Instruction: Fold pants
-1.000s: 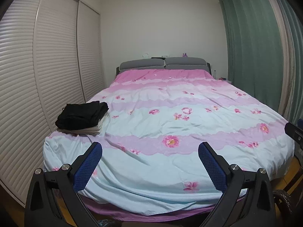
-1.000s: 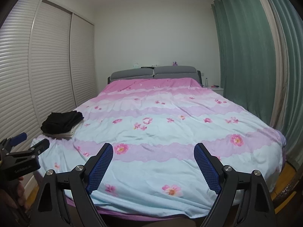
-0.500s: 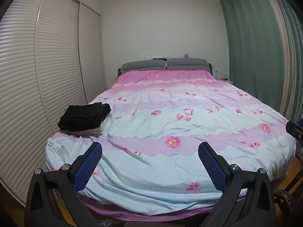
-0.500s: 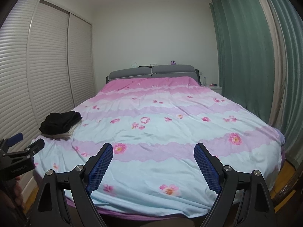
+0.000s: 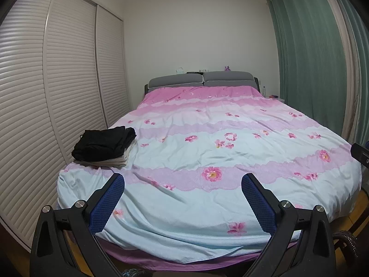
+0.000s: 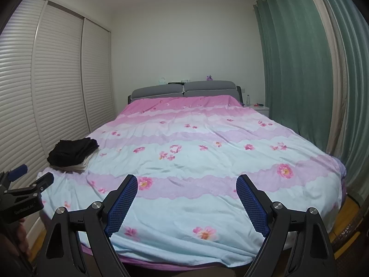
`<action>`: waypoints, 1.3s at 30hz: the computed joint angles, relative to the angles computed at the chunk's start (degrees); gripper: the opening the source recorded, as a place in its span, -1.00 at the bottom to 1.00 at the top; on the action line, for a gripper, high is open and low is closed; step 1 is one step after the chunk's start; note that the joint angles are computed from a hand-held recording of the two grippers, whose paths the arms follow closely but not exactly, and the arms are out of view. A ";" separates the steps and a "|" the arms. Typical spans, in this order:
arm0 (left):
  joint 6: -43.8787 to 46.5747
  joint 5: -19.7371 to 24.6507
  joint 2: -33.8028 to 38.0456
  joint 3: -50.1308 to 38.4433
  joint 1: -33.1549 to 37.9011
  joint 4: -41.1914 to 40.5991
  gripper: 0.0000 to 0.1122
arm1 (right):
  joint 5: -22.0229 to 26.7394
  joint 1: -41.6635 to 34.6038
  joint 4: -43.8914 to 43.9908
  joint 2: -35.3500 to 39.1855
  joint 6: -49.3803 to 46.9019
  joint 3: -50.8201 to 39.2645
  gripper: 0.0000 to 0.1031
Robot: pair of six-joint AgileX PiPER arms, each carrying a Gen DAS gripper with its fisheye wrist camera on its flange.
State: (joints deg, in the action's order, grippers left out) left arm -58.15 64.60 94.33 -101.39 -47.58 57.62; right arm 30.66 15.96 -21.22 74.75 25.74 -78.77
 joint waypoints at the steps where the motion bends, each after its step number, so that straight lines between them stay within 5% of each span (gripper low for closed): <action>1: -0.05 0.00 -0.07 0.11 0.00 -0.01 0.84 | -0.03 -0.05 0.09 -0.02 -0.12 0.05 0.71; 39: -0.80 0.81 -0.16 -0.43 -1.03 1.30 0.84 | 0.77 -0.16 0.06 0.27 0.44 -1.39 0.71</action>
